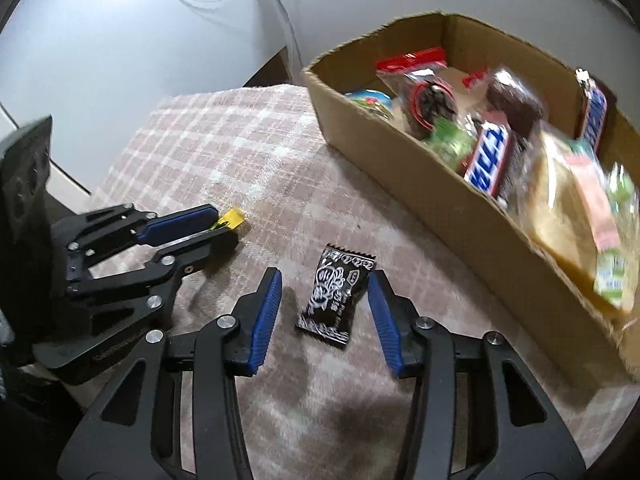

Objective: Organize snacks
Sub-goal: 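Grasp the yellow candy with the left gripper while the right gripper grasps the black packet, then lift both held candies and carry them over the box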

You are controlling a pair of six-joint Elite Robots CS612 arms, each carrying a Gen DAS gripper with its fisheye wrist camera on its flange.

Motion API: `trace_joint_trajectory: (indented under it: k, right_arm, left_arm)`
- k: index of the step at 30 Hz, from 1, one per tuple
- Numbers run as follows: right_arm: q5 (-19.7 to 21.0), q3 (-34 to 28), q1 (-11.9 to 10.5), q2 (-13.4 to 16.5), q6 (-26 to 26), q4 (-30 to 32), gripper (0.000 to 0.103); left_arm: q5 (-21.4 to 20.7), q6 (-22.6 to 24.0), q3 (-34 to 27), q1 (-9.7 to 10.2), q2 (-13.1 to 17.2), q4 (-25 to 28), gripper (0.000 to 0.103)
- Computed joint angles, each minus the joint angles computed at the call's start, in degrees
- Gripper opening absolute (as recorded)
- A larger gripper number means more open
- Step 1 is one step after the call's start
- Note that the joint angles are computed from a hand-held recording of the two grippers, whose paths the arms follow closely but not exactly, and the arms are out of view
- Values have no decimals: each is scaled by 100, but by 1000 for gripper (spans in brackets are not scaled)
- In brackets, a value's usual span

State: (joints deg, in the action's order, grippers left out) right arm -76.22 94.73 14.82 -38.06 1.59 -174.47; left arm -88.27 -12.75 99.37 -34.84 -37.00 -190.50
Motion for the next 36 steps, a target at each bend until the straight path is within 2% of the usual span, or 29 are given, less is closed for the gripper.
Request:
trace_joint_trajectory:
  k: [3,7,14,22,36]
  right_arm:
    - [-392,-47,119,13,-305,39,45]
    - [-909,-102,254,46,-617,32,32]
    - [-1131,-68,317,52,-880,-107,26]
    - [-923,70,251,35,-759,-376,25]
    - [-574,581,59,-306,-578,-1175,25]
  left_arm:
    - [55,4,2,-7,-6,59,23]
    - [130,20,45,-37,-32,52,23]
    - [122,140,40,-67,-20,37,22]
    - [240,145,43,-112,-30,-96,22]
    - [413,413,69,-291,-174,-545,22]
